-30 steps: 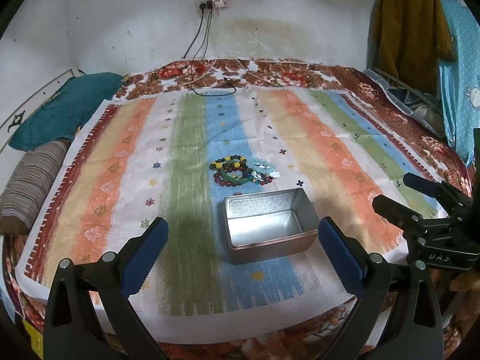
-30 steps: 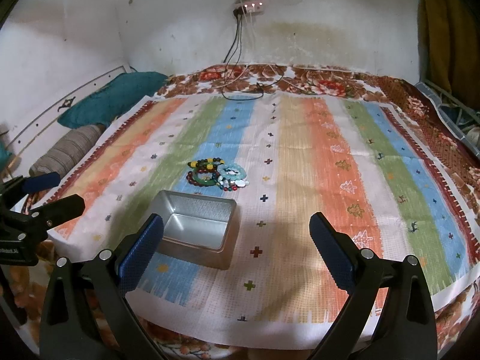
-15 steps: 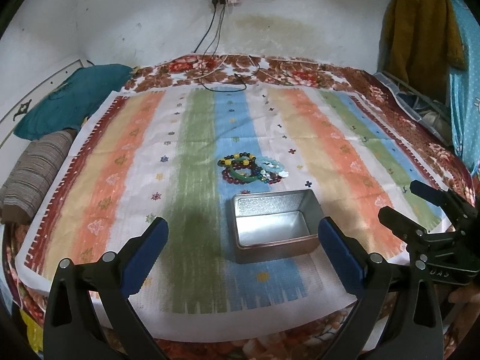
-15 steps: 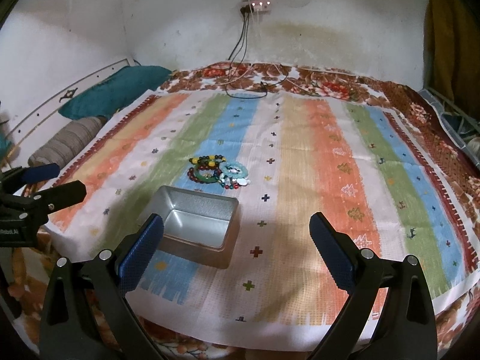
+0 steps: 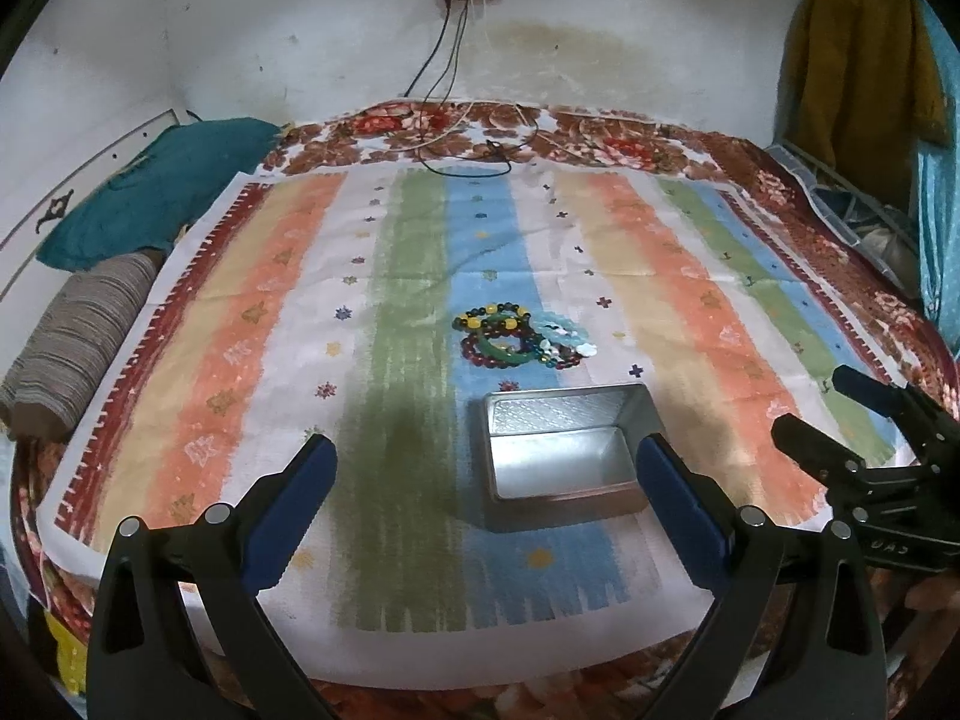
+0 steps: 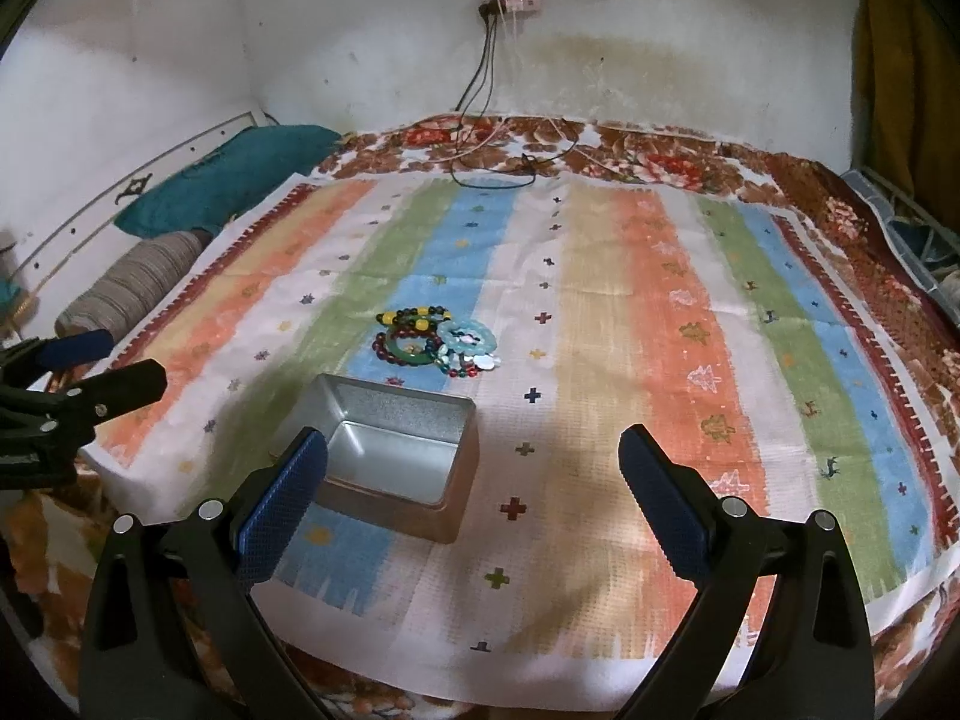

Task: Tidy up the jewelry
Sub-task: 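Move both tools toward the bracelet pile beside the silver tin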

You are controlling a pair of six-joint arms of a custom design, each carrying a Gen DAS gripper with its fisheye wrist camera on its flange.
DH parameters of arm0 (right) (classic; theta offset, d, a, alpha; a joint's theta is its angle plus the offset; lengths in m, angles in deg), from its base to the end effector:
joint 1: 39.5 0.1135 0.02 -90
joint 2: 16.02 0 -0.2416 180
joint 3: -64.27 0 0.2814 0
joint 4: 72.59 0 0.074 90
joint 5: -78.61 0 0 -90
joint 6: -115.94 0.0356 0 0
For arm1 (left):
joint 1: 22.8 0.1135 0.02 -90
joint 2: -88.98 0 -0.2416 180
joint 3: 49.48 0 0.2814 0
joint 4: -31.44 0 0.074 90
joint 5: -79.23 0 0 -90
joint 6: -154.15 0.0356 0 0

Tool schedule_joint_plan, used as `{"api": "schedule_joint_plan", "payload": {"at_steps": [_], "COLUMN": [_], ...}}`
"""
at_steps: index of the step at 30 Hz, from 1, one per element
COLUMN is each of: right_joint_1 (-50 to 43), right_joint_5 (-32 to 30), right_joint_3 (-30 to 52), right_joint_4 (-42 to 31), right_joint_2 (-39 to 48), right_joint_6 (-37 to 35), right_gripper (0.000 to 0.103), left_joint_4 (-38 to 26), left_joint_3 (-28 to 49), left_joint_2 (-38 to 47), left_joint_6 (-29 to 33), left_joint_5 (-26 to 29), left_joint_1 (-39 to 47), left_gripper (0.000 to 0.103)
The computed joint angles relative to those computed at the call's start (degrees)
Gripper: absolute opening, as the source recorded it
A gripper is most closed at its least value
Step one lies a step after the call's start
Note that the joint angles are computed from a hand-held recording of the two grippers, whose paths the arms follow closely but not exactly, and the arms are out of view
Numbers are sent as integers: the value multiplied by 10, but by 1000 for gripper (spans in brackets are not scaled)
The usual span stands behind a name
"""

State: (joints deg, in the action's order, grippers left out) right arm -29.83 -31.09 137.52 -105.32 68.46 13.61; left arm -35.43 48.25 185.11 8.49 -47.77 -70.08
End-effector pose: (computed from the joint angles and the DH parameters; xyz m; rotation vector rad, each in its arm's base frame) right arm 0.3432 0.0706 0.2245 -0.6070 2.2311 0.3775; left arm 0.2667 -0.2573 0.2685 -0.3477 2.3587 0.0878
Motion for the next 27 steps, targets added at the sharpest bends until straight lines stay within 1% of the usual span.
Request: {"api": "schedule_joint_plan", "payload": {"at_steps": [5,9,13,17,27], "right_joint_1": [9,14,20,30,41], "right_joint_5": [10,11,16,28,41], "right_joint_3": [16,47,88,128,227], "right_joint_4": [-5,-20,-42,-54,-90], "right_joint_2": [17,44,79,111,192], "right_joint_6": [-2,1,1,4,16], "right_gripper": [99,99,99,99,99], "left_joint_4": [2,2,8,8,-5], "left_joint_3": [8,22,39,53,104], "left_joint_2": [4,15,27,39,80], "left_joint_6": [17,32,49,49,66], "left_joint_5": [11,21,38,56,70], "left_joint_1": [19,27,52,75,124], "left_gripper": [97,97,97,97,97]}}
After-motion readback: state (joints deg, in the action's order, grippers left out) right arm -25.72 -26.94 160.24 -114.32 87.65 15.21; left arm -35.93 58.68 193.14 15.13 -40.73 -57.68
